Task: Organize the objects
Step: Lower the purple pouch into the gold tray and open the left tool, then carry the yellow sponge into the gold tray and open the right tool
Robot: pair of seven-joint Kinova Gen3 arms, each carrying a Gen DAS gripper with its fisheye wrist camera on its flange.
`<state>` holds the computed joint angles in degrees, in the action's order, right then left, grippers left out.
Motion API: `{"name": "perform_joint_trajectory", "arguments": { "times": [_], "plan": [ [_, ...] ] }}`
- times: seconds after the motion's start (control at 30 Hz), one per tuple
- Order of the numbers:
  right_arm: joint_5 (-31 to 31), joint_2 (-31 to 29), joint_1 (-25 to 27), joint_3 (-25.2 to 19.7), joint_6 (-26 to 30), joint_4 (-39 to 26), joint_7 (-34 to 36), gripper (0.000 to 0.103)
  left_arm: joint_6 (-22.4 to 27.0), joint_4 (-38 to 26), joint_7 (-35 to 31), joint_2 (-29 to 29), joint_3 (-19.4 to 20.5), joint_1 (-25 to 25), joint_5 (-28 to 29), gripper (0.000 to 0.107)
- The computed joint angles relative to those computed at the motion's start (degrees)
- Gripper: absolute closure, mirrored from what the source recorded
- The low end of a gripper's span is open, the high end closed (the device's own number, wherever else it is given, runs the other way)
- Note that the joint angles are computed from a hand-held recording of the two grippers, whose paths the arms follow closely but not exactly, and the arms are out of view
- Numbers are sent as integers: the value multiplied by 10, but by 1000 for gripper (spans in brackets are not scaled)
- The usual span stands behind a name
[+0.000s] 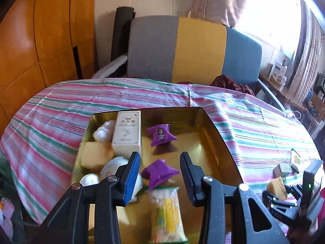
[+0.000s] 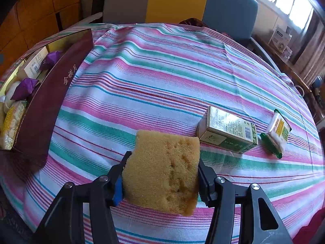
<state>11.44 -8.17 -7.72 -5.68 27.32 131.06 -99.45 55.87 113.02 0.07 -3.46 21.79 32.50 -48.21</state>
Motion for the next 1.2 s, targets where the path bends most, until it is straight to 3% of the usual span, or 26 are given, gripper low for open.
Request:
{"name": "perform_joint_trajectory", "arguments": {
  "times": [0.17,0.33,0.57,0.83,1.1,1.2],
  "plan": [
    [-8,-2,0,-1,13,-7,-13,47,42,8,21,-13,25,16,-14,67],
    [-72,-2,-11,24,28,-21,35,47,53,19,27,-27,35,18,-7,67],
    [-132,-30,-28,23,43,-53,77,47,46,33,32,-38,41,10,7,67],
    [-206,-38,-86,13,49,-95,144,47,38,47,37,-50,47,-5,17,67],
    [-200,15,-114,-22,43,-145,144,47,25,66,31,-68,49,-29,33,67],
    [-154,44,-120,-44,47,-168,108,47,18,72,29,-73,53,-39,38,67]
  ]
}}
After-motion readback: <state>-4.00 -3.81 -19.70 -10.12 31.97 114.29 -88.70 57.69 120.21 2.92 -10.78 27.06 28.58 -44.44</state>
